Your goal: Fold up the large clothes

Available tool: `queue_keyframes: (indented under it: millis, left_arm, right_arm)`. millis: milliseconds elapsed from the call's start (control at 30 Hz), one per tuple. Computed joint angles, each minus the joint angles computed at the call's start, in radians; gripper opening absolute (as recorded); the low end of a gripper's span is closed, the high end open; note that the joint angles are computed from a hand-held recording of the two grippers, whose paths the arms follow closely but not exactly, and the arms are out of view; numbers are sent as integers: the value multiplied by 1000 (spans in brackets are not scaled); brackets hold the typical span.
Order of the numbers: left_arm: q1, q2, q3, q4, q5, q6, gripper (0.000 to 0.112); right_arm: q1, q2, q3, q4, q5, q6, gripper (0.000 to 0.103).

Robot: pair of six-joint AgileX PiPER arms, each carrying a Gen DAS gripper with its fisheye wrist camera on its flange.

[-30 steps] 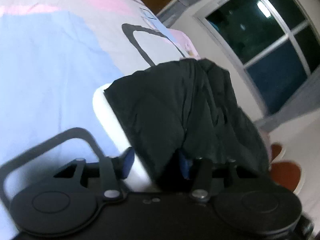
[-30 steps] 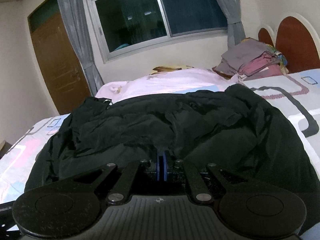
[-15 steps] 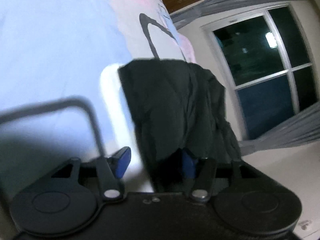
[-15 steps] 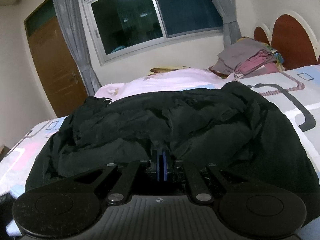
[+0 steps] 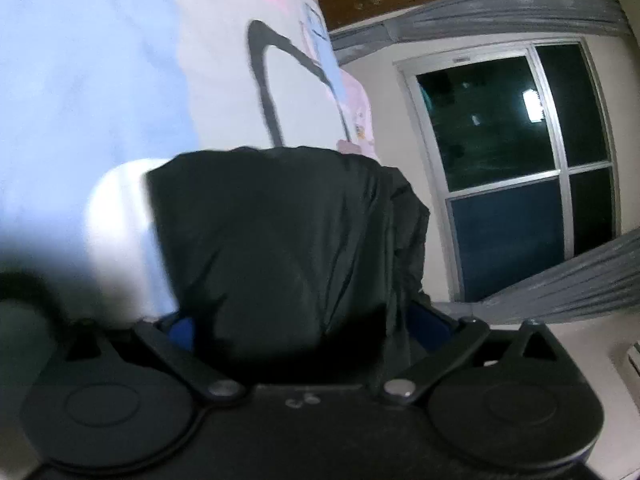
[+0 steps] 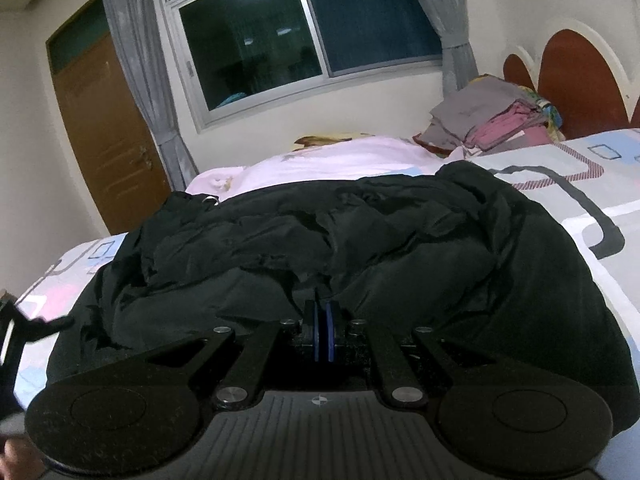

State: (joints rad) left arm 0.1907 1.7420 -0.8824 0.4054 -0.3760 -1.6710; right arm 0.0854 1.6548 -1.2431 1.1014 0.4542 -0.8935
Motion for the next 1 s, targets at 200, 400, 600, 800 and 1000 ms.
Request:
queue_keyframes:
  millis: [200,400,600,800,1000]
  left_arm:
    - [8,105,-122,170,-2,-3,40]
    - [-25,9,-7,-30,-93,204,17]
    - [-158,-116,131,-481,16,721,57]
    - [-104,-56,148,-411,-79,520,61]
    - [-97,-22,119,-415,-95,519,45]
  right_arm:
    - [15,7,-30,32,-21,-33,5]
    - [56,29,-103,17,-27,-9,5]
    - [73,95,-36,71,8,-123,1]
    - [62,50,-35,48,-8,-78,1]
    - [54,77,-71,32,13,-65,1]
